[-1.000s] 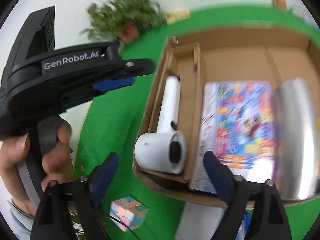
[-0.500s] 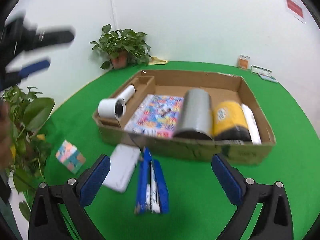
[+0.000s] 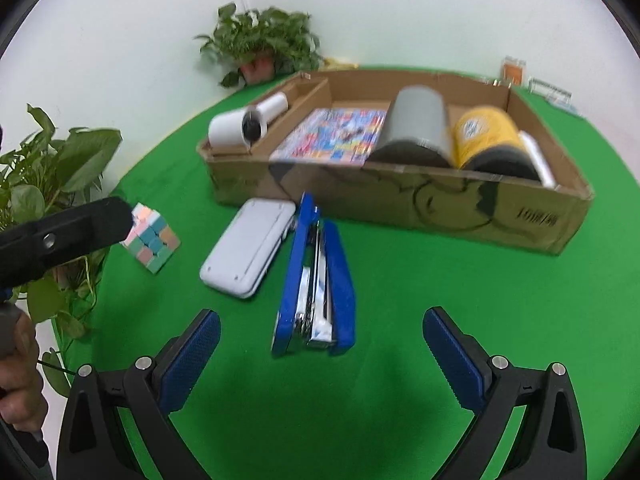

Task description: Organize rigid objects

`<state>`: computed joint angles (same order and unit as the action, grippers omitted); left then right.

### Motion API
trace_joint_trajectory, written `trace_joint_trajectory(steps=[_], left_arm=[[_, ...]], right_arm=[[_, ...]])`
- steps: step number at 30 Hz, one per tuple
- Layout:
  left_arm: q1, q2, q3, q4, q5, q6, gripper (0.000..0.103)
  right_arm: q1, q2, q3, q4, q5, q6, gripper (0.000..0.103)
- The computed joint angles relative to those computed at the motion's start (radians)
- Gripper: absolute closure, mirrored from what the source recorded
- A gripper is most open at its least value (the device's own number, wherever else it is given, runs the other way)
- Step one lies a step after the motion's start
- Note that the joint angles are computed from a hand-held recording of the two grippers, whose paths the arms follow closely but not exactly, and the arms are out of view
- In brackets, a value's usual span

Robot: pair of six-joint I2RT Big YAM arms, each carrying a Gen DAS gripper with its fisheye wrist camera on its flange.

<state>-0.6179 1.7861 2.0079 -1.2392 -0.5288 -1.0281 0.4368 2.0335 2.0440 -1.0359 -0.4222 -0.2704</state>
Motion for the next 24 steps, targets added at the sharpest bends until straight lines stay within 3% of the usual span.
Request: trace_joint_trajectory(steps=[3, 6, 11, 20, 24], left_arm=[[0.001, -0.005, -0.010, 0.003, 0.014, -0.011, 0.008], [0.003, -0.014, -0.030, 0.020, 0.020, -0.014, 0.008], [0.006, -0.019, -0.053, 0.040, 0.042, -0.021, 0.008], [0.003, -0.002, -0.057, 0.077, 0.110, -0.008, 0.008], [0.000, 0.027, -0.032, 0.106, 0.157, 0.019, 0.008]], right_arm=[[0.007, 0.040, 0.042, -0.031, -0.029, 0.022, 0.003], [0.016, 0.086, 0.096, -0.069, -0.032, 0.049, 0.015], [0.033, 0.137, 0.136, -0.111, -0.003, 0.048, 0.052], [-0.004, 0.053, -0.002, -0.042, 0.001, -0.001, 0.056], [-0.021, -0.061, -0.177, 0.129, 0.166, -0.128, 0.056]])
